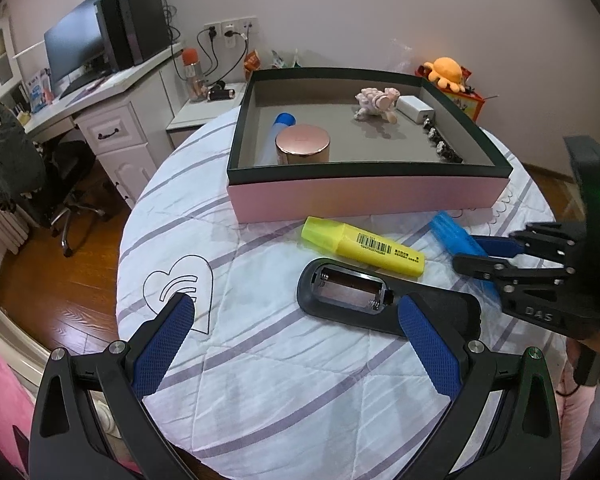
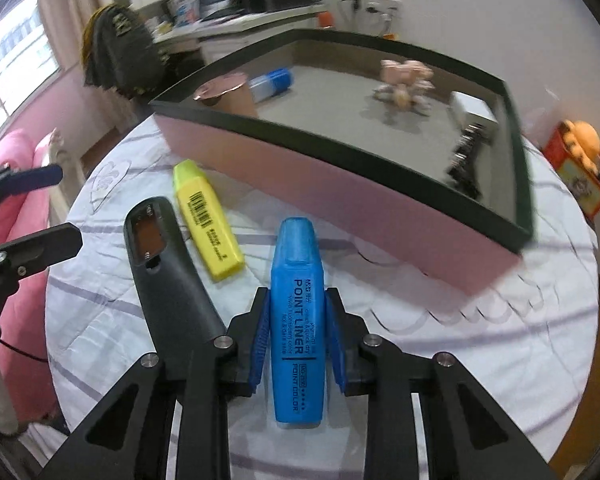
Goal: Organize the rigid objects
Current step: 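Move the right gripper to the blue highlighter and grasp it, then carry the blue highlighter into the box and open the right gripper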
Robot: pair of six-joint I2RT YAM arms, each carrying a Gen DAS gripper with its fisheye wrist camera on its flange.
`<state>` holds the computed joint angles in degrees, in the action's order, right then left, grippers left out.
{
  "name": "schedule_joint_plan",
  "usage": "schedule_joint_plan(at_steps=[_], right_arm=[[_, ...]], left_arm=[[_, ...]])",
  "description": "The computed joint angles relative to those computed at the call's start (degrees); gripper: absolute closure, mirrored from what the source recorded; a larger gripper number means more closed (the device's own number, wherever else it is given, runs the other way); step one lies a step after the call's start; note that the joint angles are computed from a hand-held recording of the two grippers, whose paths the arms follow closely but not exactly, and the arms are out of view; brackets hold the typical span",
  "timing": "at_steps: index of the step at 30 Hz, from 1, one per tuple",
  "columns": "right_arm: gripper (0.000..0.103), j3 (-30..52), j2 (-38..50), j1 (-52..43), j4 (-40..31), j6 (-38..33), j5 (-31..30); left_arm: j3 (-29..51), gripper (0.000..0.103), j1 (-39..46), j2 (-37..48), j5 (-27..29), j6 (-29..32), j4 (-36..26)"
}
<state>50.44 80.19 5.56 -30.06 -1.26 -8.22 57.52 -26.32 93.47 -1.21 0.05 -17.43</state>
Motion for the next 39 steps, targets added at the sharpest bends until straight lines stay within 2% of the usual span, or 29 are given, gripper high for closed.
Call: schedule_joint_plan(at_steps=[4,11,16,27,37,39], right_arm=[[0.076,-2.1,-4.8,-1.0,-1.2,2.8,0.1],[0.076,3.8,-7.9,-3.6,-3.3,8.3,-2.6],[0.076,11.9,-0.8,-5.1,-1.6,13.1,-1.4],[0.076,27.9,21.9,-7.4,-1.2,20.6,-0.6],[0.076,28.9,24.9,-5.3,-4.8,21.9,6.7],[0.071,28.8,24.7,-4.7,-4.8,21.7,7.9]], left_arm=[[0.3,0.0,0.4,0.2,0.6,0.1,0.1],[2.8,0.0,0.9,1.2,1.8,0.7,0.5],[4.7,0.0,1.7,2.4,3.2,1.9,0.5],[9.5,0.0,3.7,7.4,5.1,5.0,-0.2],[10.7,0.0,4.8,9.5,6.1,5.4,-0.8],[10.1,0.0,5.0,8.9,6.2,5.3,-0.9]])
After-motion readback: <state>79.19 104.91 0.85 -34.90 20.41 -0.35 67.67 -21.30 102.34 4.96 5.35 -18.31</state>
